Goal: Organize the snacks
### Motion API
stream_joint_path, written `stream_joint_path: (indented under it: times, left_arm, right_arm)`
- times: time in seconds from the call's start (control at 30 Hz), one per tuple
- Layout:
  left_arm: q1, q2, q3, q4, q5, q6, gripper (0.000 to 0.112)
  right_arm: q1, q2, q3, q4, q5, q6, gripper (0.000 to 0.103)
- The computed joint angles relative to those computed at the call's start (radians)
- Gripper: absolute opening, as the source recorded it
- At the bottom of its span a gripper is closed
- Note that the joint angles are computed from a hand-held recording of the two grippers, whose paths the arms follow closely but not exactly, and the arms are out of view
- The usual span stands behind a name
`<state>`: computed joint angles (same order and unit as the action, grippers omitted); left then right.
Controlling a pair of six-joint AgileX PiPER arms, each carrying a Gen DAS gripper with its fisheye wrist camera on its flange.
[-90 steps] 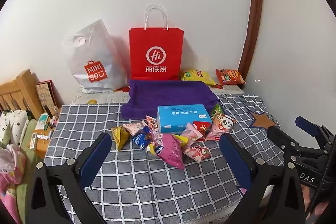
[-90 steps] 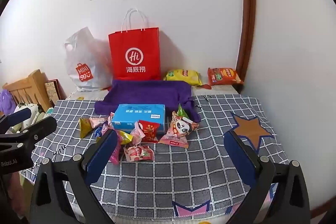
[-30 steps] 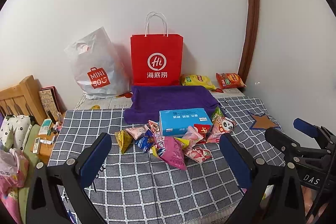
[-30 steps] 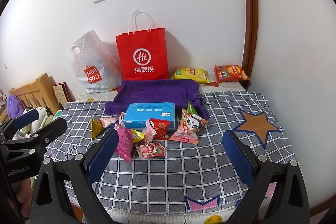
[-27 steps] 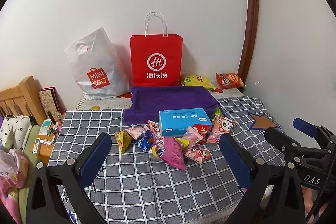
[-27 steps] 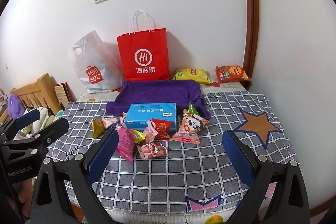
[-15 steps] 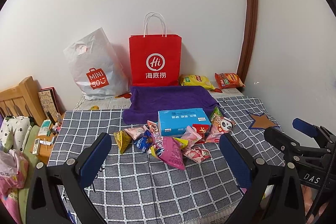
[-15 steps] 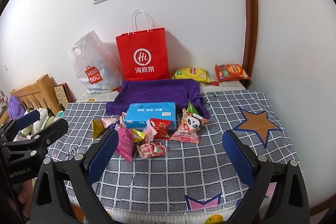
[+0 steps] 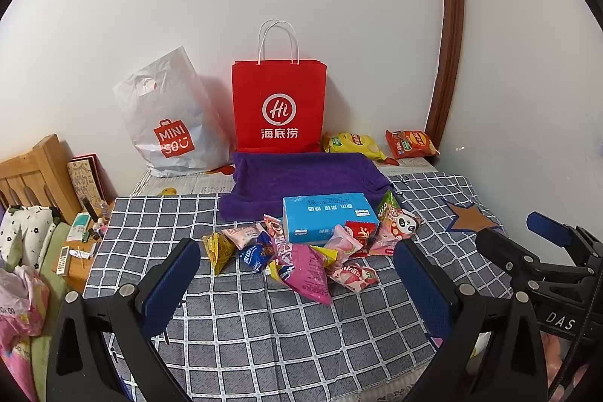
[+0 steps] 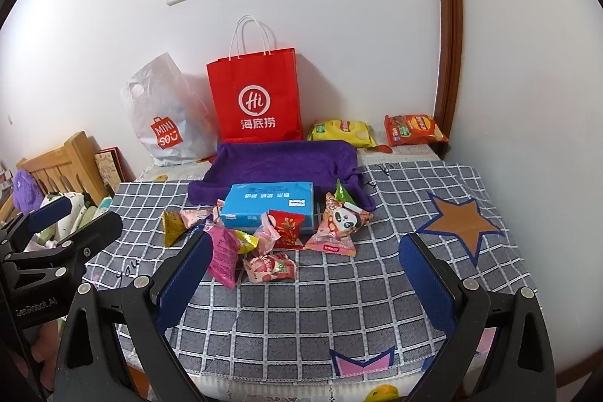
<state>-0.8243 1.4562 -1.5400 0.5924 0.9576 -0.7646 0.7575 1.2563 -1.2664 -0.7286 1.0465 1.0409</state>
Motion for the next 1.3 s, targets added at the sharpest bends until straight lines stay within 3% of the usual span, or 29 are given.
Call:
stream_joint_path:
  times: [0.27, 0.63, 0.97, 1.07, 1.2, 1.3]
  left_arm:
    - [0.039, 0.017, -0.003, -0.030, -0.035, 0.031, 0.103]
    - [0.162, 0.107, -0.016, -0.111, -0.099, 0.105, 0.103]
    - [0.373, 0.251, 0.006, -0.470, -0.204, 0.339, 0.095]
    - [0.403, 0.291, 0.005, -0.497, -0.220, 0.354, 0.095]
    - [0.427, 0.342, -0.019, -0.510, -0.213, 0.378, 0.095]
    - [0.447, 0.365, -0.029, -0.543, -0.221, 0.414, 0.095]
  right_arm:
    - [-0.024, 0.021, -0.023, -0.001, -0.018, -0.030, 0.098]
    - [-0.154, 0.137, -0.009, 0.039, -0.095, -0.127, 0.098]
    - [-0.427, 0.224, 0.209, 0.229, -0.446, -0.209, 0.094]
    - [-0.492, 0.277, 0.209, 0.298, -0.489, -0.280, 0.094]
    - [-0.582, 0.372, 0.152, 0.515, -0.511, -0.483, 0.093]
    - [-0.615, 0.406, 0.131, 0.588, -0.550, -0.540, 0.080]
